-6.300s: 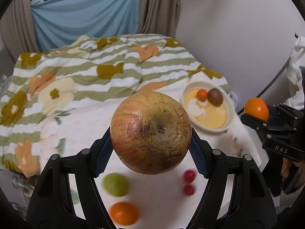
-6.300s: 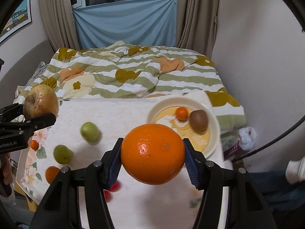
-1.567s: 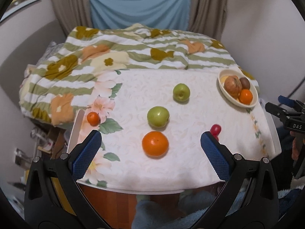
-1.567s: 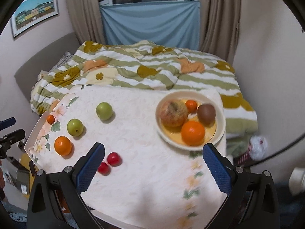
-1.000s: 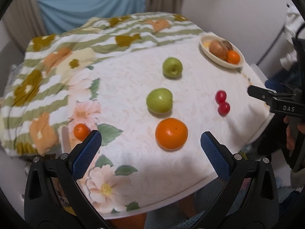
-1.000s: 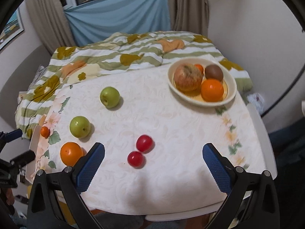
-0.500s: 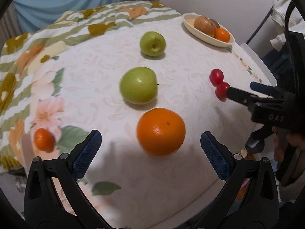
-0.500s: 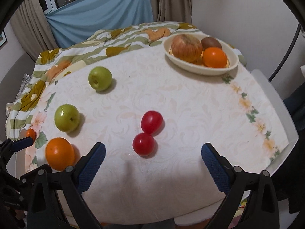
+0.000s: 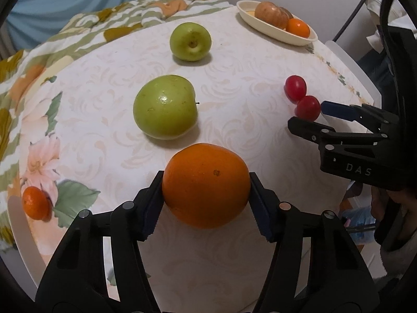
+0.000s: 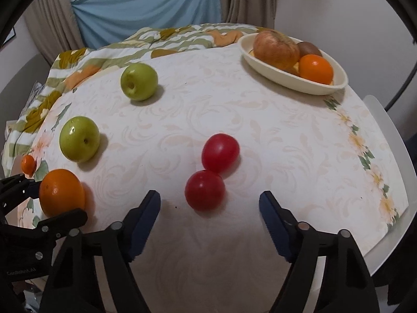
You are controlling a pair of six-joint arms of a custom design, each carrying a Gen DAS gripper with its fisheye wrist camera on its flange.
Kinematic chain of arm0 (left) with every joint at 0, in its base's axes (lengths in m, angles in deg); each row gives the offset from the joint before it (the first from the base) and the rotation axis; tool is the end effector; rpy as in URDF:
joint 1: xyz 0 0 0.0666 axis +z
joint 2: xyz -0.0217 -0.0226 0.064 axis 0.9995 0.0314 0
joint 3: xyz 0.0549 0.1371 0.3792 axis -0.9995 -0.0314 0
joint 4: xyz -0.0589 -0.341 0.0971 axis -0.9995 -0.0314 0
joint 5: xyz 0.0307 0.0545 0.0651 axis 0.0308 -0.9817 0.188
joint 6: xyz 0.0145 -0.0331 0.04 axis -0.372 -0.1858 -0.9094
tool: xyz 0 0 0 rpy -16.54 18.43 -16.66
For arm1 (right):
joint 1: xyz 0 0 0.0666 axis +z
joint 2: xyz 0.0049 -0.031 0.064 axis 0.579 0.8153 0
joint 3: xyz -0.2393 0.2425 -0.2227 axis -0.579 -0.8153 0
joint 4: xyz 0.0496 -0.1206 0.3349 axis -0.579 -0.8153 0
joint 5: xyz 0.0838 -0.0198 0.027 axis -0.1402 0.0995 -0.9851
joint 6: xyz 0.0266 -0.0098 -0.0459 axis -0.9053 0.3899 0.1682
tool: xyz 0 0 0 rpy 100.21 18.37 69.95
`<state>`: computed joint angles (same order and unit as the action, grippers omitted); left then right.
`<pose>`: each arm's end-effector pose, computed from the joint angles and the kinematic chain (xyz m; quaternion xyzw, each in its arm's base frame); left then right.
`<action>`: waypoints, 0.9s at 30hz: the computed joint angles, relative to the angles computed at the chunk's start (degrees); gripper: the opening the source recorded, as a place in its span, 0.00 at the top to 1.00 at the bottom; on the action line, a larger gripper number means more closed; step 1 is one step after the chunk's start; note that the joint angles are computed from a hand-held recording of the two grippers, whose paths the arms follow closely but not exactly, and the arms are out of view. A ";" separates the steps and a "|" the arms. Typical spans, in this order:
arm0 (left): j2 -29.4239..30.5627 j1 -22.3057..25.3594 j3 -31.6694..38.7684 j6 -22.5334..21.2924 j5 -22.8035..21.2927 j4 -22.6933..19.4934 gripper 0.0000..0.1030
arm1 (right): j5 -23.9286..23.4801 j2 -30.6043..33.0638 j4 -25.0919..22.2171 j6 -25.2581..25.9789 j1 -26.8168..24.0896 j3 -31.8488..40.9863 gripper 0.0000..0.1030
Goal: Organize fruits
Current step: 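Grasp an orange with the left tool while the right tool grasps a red cherry tomato, then lower the orange onto the plate and open the left tool while the right tool holds the tomato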
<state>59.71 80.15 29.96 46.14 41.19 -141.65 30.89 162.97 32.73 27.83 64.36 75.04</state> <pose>0.6511 -0.1042 0.2532 0.3451 0.9092 -0.1276 0.1947 0.5844 0.3099 0.2460 0.1401 0.9535 -0.0089 0.2666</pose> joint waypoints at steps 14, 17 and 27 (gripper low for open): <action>-0.17 0.76 -0.11 0.44 -1.18 -0.30 0.35 | 1.01 1.66 -2.46 4.02 0.34 2.80 0.60; -0.15 1.30 0.01 0.58 -1.56 -0.38 0.35 | 1.41 1.99 -3.00 4.68 0.44 3.54 0.70; -0.82 2.64 0.29 2.38 -2.34 -0.59 0.35 | 1.64 1.62 -3.85 5.13 0.69 4.80 0.74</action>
